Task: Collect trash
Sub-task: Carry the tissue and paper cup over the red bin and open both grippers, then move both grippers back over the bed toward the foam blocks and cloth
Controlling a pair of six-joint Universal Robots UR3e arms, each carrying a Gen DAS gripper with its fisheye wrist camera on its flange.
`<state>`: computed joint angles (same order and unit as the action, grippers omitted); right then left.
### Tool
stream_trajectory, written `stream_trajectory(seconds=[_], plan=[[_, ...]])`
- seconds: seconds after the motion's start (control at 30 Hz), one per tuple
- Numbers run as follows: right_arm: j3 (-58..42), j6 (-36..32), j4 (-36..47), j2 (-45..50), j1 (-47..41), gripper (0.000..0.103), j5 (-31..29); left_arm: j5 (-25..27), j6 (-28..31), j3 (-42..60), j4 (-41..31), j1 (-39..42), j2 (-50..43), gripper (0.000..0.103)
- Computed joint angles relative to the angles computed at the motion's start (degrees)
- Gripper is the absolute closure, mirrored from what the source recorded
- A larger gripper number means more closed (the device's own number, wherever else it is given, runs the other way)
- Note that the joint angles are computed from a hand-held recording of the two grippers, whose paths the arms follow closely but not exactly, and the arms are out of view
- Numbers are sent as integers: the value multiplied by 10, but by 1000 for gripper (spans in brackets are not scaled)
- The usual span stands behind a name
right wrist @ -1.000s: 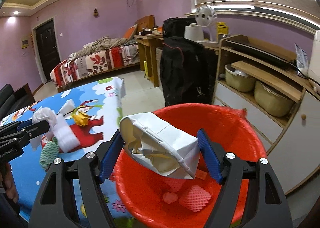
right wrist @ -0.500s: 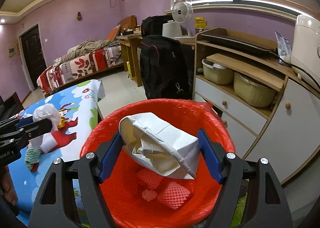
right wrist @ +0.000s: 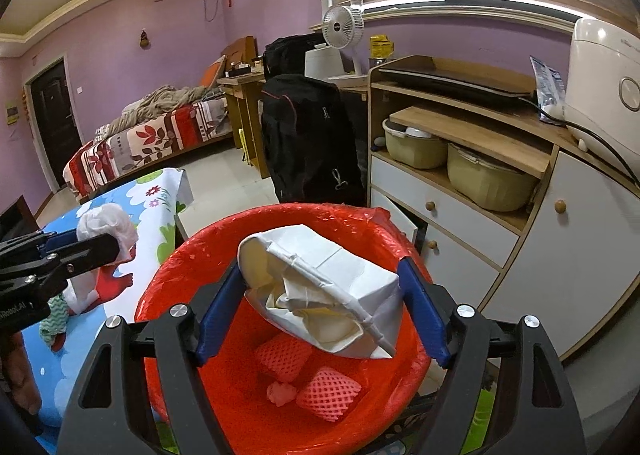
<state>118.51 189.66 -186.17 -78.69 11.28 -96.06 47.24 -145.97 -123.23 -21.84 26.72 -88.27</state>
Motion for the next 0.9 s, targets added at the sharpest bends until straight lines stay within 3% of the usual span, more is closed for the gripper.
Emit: stream_trajectory(seconds=[0.4, 0.57, 0.9], plan=[[12, 2, -6, -10, -11, 27, 4, -6, -1, 17, -7, -19, -18, 65], [15, 4, -7, -13, -13, 27, 4, -5, -3, 14, -7, -20, -16, 52], [15, 6, -12, -12, -8, 23, 1, -11, -3, -6, -4, 3, 4, 52]])
